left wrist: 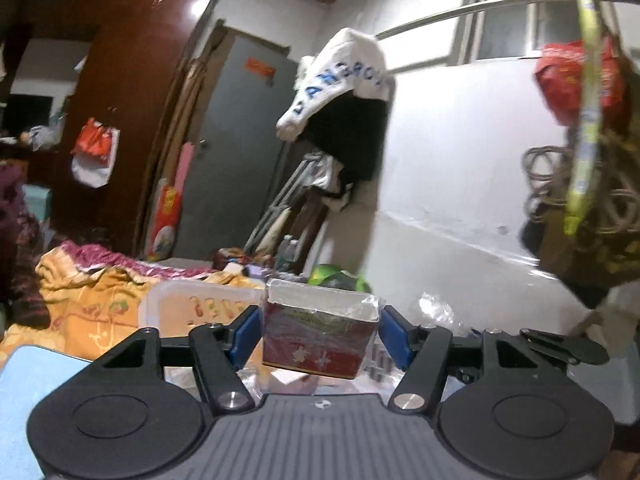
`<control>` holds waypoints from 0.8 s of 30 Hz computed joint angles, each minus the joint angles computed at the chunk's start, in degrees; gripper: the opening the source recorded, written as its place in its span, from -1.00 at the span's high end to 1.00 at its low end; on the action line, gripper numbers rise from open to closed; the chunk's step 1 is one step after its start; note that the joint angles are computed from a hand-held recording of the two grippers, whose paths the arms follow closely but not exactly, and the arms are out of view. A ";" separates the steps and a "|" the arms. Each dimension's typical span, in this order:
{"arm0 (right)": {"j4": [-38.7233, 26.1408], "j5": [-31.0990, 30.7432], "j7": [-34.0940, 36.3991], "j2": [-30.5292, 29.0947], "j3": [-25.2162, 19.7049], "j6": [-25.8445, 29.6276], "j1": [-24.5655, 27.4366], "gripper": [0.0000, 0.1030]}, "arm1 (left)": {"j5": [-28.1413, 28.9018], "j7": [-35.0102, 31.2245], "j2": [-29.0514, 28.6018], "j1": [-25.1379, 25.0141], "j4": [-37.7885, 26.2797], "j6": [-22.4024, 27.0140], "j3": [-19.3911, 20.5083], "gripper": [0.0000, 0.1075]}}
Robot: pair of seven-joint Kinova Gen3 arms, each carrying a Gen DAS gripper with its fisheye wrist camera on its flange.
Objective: Organize objects
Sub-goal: 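Carry both items over the white basket and open both grippers, then grasp a purple wrapped box with the left gripper while the right grasps a clear-wrapped roll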
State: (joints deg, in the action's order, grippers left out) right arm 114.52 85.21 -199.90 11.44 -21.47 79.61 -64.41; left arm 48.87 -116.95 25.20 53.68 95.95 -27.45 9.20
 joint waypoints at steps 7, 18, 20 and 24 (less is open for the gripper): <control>4.75 -2.01 -15.52 2.15 -1.40 9.19 -9.64 -1.00 | 2.66 -2.46 -3.84 2.53 11.39 -11.16 2.88 -0.74; 8.60 -3.28 -23.19 1.37 -15.21 -9.04 10.19 -0.96 | 23.53 -25.69 -0.81 7.37 14.76 -13.52 8.18 -0.87; 8.77 -2.11 -23.21 0.37 -13.11 -13.20 10.54 -0.88 | 26.45 -28.37 0.59 7.99 12.99 -16.04 8.37 -0.87; 7.77 -2.84 -23.00 0.45 -3.40 -16.02 2.67 -0.68 | 27.99 -30.11 1.04 6.44 12.56 -16.17 9.80 -0.86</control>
